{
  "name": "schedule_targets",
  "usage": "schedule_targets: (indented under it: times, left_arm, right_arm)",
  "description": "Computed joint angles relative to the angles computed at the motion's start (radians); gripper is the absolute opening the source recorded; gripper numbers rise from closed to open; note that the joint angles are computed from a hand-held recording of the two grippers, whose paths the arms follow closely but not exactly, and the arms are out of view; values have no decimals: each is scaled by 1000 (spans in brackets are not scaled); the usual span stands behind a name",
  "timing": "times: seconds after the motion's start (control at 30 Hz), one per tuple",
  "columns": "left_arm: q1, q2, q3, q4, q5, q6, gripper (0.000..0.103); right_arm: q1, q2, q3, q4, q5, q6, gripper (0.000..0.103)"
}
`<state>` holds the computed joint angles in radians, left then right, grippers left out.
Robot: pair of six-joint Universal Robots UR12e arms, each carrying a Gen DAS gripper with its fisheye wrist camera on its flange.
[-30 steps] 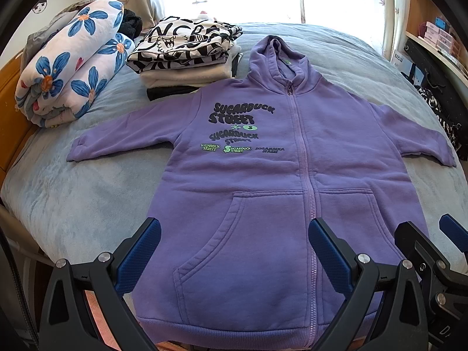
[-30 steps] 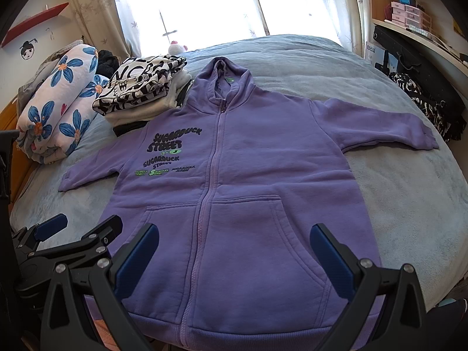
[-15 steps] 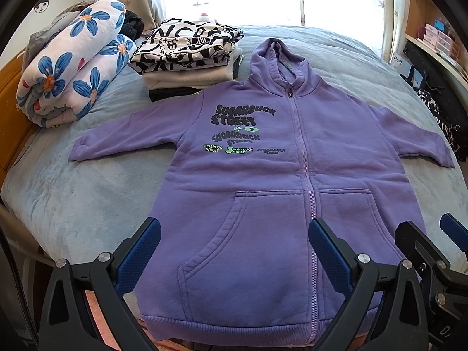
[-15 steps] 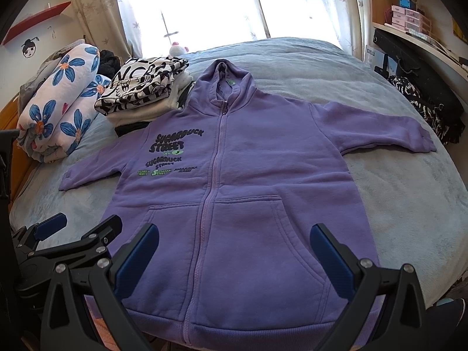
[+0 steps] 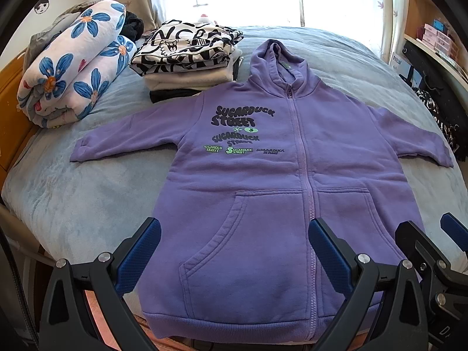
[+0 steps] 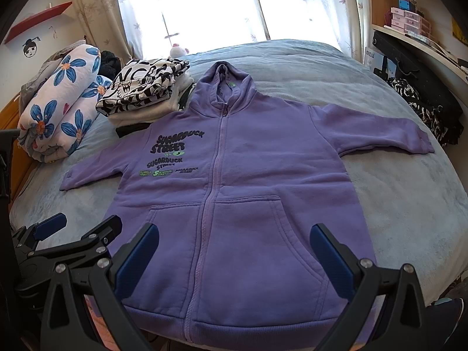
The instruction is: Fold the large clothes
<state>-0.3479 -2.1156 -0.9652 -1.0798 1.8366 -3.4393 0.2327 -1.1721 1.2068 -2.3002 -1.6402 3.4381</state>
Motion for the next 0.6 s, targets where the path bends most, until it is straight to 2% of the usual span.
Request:
schedule_targets:
  times: [0.17, 0.6]
  left_arm:
    - [-3, -6, 12, -4, 0, 5, 100]
    - [-31, -101, 195, -36, 3, 74, 100]
  right_arm:
    - [-5, -2, -2, 2, 3, 3, 103]
    - [-46, -8, -4, -49, -3, 22, 103]
